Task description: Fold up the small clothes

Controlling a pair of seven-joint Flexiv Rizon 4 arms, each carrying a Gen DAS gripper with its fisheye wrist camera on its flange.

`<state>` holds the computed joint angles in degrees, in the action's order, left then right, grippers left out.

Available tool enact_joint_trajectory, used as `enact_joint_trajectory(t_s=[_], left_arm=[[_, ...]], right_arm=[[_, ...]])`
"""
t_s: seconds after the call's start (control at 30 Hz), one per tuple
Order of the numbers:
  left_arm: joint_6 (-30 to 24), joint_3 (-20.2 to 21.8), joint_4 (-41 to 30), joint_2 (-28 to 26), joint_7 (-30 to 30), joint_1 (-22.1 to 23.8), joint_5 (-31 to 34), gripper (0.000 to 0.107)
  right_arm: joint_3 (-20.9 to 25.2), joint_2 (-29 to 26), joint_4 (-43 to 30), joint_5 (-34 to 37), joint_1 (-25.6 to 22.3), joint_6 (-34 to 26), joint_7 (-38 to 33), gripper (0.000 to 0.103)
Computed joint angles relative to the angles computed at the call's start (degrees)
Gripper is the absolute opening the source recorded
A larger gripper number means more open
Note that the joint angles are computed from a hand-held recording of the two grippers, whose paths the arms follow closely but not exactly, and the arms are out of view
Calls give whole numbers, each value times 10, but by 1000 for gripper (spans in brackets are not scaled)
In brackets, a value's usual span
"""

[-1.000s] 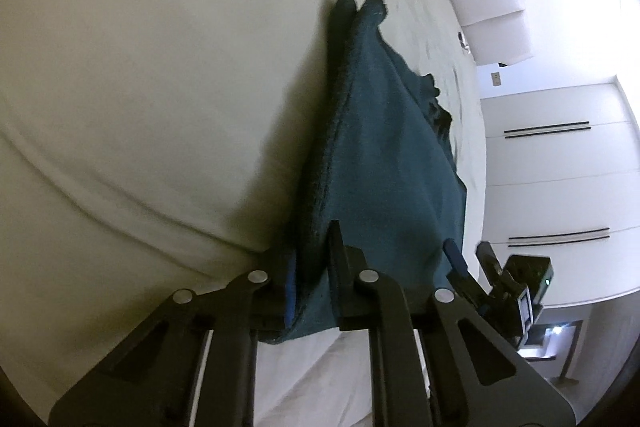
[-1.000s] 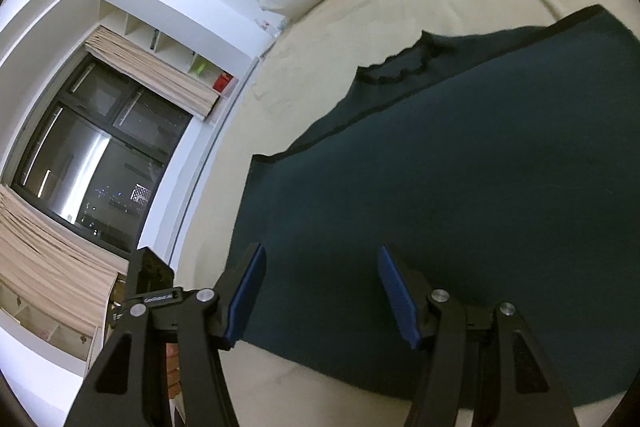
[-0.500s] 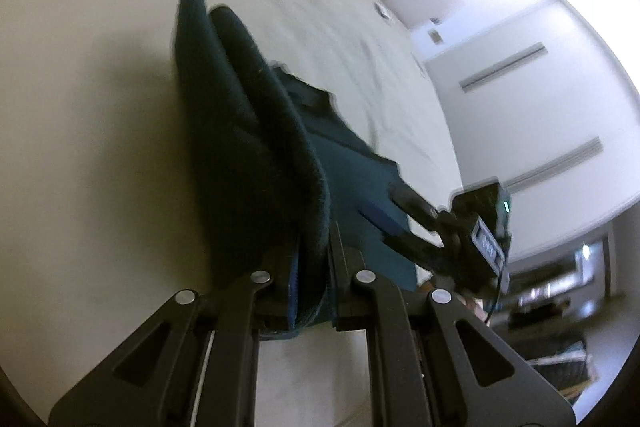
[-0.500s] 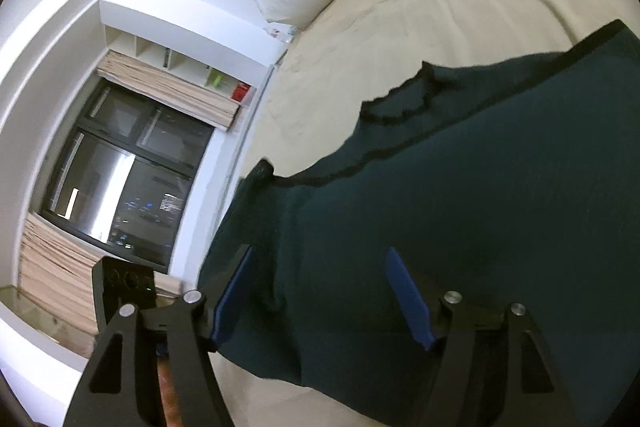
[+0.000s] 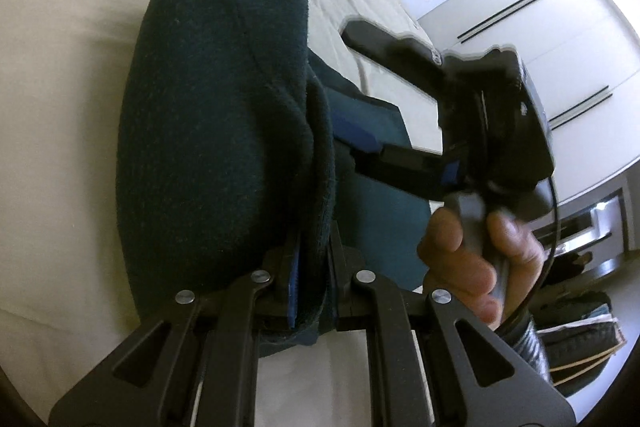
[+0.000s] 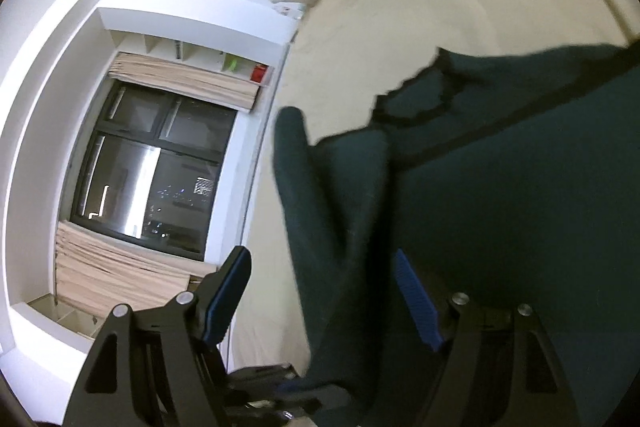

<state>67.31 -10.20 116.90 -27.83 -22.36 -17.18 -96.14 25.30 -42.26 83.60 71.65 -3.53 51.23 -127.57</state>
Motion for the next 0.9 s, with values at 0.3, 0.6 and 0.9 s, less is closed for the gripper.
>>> enact_joint_trajectory(t_s=[0.3, 0.6, 0.9], left_arm=[[11, -5, -8, -1, -15, -11, 19, 9], [-21, -29, -31, -16, -49, 6, 75, 12], [-47, -31, -13, 18, 10, 5, 44, 13]], right_arm=[[-27, -10, -13, -155, 67, 48, 114, 22], [-17, 33, 51, -194, 12, 91, 125, 13], [-40, 56, 98, -188, -60, 81, 120, 13]])
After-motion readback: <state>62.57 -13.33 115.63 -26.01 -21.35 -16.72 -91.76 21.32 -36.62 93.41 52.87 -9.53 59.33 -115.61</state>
